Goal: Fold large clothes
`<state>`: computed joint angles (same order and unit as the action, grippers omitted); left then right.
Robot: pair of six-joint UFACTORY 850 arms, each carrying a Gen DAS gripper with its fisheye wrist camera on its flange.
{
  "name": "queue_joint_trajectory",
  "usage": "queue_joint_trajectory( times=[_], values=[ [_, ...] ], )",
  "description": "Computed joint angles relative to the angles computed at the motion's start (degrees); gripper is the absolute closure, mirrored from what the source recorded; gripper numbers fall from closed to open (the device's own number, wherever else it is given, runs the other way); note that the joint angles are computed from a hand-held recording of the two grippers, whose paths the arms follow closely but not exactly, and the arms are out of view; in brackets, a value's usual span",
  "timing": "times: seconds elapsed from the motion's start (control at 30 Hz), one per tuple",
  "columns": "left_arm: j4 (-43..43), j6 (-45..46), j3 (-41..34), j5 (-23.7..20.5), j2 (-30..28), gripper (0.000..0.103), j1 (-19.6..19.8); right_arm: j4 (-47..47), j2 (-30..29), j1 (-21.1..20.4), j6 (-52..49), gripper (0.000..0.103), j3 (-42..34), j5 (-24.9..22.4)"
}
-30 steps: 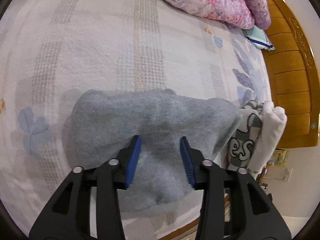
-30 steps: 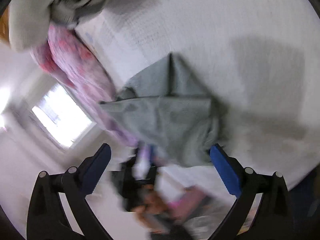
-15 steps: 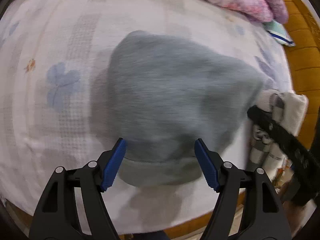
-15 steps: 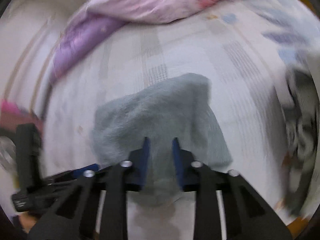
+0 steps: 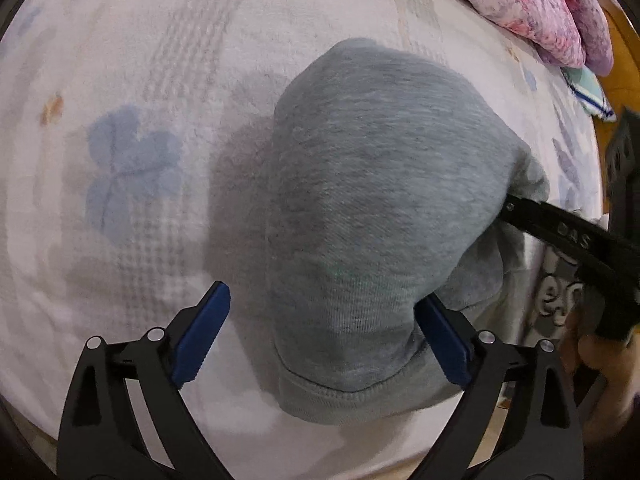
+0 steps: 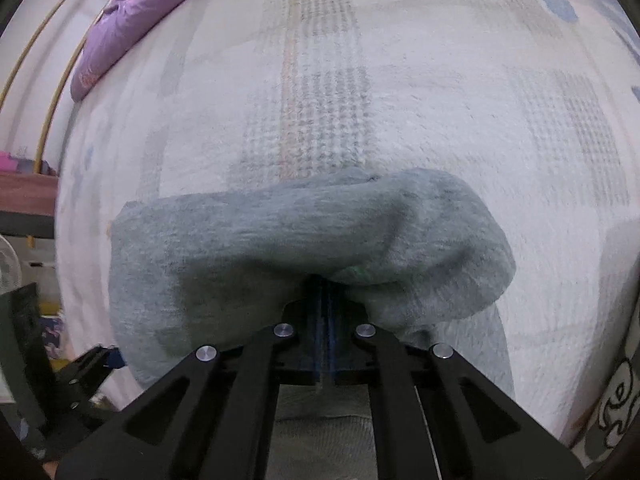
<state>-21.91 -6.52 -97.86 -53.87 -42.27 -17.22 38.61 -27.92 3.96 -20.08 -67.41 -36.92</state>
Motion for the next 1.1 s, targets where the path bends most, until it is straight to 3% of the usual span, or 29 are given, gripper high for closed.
queue_joint_trajectory(
  times=[0.07, 0.13, 0.17, 0.2, 0.23, 0.37, 0.43, 0.53, 0.7, 0.73, 0.8, 0.9, 1.03, 1.1],
  values=[
    [-1.86, 1.48, 0.93, -0.86, 0.79, 0.01, 0.62, 4.92, 2.62, -1.45, -2.87, 0.099, 2.8, -0.04],
    [-3.83, 3.49, 2.58, -1.01, 2.15, 0.01, 0.97, 12.9, 6.5, -3.37, -7.04, 0.092, 7.11, -0.19],
    [-4.21, 3.94, 3.4, -1.0, 2.83, 0.01, 1.0, 16.91, 9.4, -4.59, -8.68, 0.077, 10.28, -0.13],
    [-4.15, 3.96, 4.45, -0.56, 3.71, 0.01, 0.94, 18.51, 11.08, -4.89, -9.09, 0.056, 12.22, 0.77],
    [-4.13, 3.94, 5.95, 0.13, 4.9, 0.01, 0.94, 17.73, 12.95, -4.99, -7.28, 0.05, 14.06, 2.06],
    [-3.32, 2.96, 10.1, 2.77, 8.22, 0.01, 0.32, 22.82, 17.75, -5.57, -8.44, 0.052, 20.51, 2.12],
    [-1.32, 0.7, 10.87, 4.45, 8.92, 0.01, -0.49, 22.69, 17.63, -4.35, -9.62, 0.059, 21.4, 2.4],
    [0.28, -0.11, 10.77, 4.72, 8.64, 0.01, -0.94, 21.86, 15.5, -3.11, -9.37, 0.06, 21.6, 3.56],
    [-2.86, 1.87, 10.37, 4.61, 8.85, 0.01, -0.69, 31.41, 13.69, -4.92, -13.81, 0.053, 23.09, 2.69],
    [-4.15, 3.04, 10.81, 4.96, 9.41, 0.01, -0.55, 33.02, 14.66, -5.35, -14.23, 0.049, 23.89, 2.55],
    [-7.9, 5.64, 12.28, 5.15, 10.62, 0.01, -0.15, 38.25, 18.13, -7.22, -14.46, 0.031, 27.59, 2.4],
    [-6.81, 5.1, 13.67, 4.62, 11.04, 0.01, -0.44, 49.64, 21.01, -10.68, -17.73, 0.029, 33.75, -1.53],
    [-4.19, 2.07, 13.56, 3.52, 9.67, 0.01, -1.07, 60.99, 16.65, -11.7, -22.2, 0.029, 37.43, -9.33],
    [-1.31, 0.84, 13.22, 3.87, 9.2, 0.01, -1.73, 61.94, 15.02, -10.61, -22.27, 0.028, 36.96, -9.04]
  ],
)
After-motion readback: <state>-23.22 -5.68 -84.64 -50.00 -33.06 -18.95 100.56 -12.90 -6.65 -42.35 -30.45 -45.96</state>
